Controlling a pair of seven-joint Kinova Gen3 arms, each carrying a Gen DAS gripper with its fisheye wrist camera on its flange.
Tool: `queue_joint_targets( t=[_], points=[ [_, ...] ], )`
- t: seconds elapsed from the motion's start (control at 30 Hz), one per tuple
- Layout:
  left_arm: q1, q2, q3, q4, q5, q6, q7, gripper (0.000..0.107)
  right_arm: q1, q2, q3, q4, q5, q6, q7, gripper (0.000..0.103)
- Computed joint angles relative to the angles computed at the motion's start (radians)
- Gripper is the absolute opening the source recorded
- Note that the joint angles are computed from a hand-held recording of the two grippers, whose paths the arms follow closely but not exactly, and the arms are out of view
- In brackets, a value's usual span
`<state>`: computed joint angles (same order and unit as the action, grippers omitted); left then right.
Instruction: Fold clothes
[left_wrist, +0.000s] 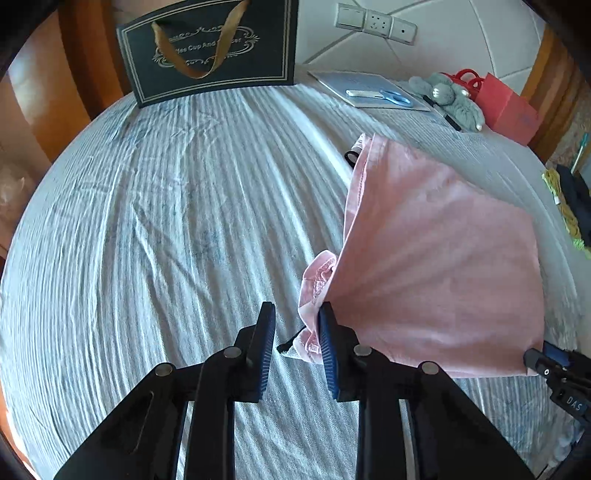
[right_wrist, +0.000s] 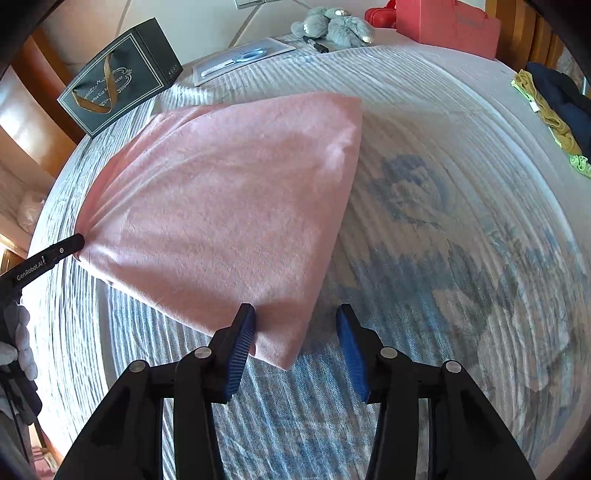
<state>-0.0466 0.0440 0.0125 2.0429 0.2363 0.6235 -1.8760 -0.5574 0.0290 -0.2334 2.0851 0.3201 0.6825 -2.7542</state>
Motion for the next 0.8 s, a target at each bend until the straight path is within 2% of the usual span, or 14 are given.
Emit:
queue_joint_targets(
  t=[0.1, 0.13, 0.23, 0.33, 0.37, 0.4, 0.43, 0.47, 0.53, 0.6, 0.67, 0.8],
  points=[
    [0.012, -0.018, -0.019, 0.007, 0.024, 0.002, -0.058, 0.028, 0.01, -0.022, 0.002, 0.024, -0.027, -0.033, 0.001, 0.046],
    [0.003, -0.024, 0.003, 0.007, 0.016, 0.0, -0.055, 0.032, 0.015, -0.028, 0.002, 0.031, -0.033, -0.048, 0.001, 0.046],
    [0.017, -0.027, 0.009, 0.01, 0.018, -0.013, -0.078, 0.05, 0.031, -0.038, 0.001, 0.048, -0.058, -0.091, 0.013, 0.046],
    [0.026, 0.002, 0.004, 0.0, 0.012, -0.015, -0.074, 0.052, 0.028, -0.022, -0.012, 0.035, -0.037, -0.083, 0.004, 0.046],
    [0.009, 0.023, 0.003, -0.011, 0.038, 0.008, -0.085, 0.052, 0.016, -0.011, -0.019, 0.024, -0.003, -0.065, -0.021, 0.039],
    [-0.011, 0.046, -0.003, -0.023, 0.076, 0.04, -0.106, 0.052, 0.003, 0.0, -0.024, 0.014, 0.027, -0.046, -0.043, 0.026],
    [-0.031, 0.063, -0.001, -0.027, 0.106, 0.056, -0.124, 0.052, -0.013, 0.015, -0.027, -0.003, 0.055, -0.016, -0.055, 0.018],
    [-0.033, 0.061, -0.005, -0.023, 0.124, 0.056, -0.151, 0.052, -0.028, 0.022, -0.028, -0.009, 0.082, -0.001, -0.066, 0.017],
    [-0.032, 0.055, 0.01, -0.007, 0.112, 0.032, -0.169, 0.048, -0.048, 0.025, -0.024, -0.01, 0.113, 0.007, -0.072, 0.01],
    [-0.024, 0.05, 0.019, 0.004, 0.107, 0.023, -0.188, 0.034, -0.046, 0.015, -0.014, 0.001, 0.102, -0.018, -0.051, 0.007],
    [-0.021, 0.045, 0.021, 0.008, 0.117, 0.024, -0.2, 0.024, -0.023, -0.001, 0.001, 0.02, 0.059, -0.06, -0.015, 0.006],
    [-0.041, 0.033, 0.012, 0.007, 0.17, 0.065, -0.256, 0.021, 0.033, -0.068, 0.015, 0.071, -0.05, -0.127, 0.058, 0.004]
  ],
)
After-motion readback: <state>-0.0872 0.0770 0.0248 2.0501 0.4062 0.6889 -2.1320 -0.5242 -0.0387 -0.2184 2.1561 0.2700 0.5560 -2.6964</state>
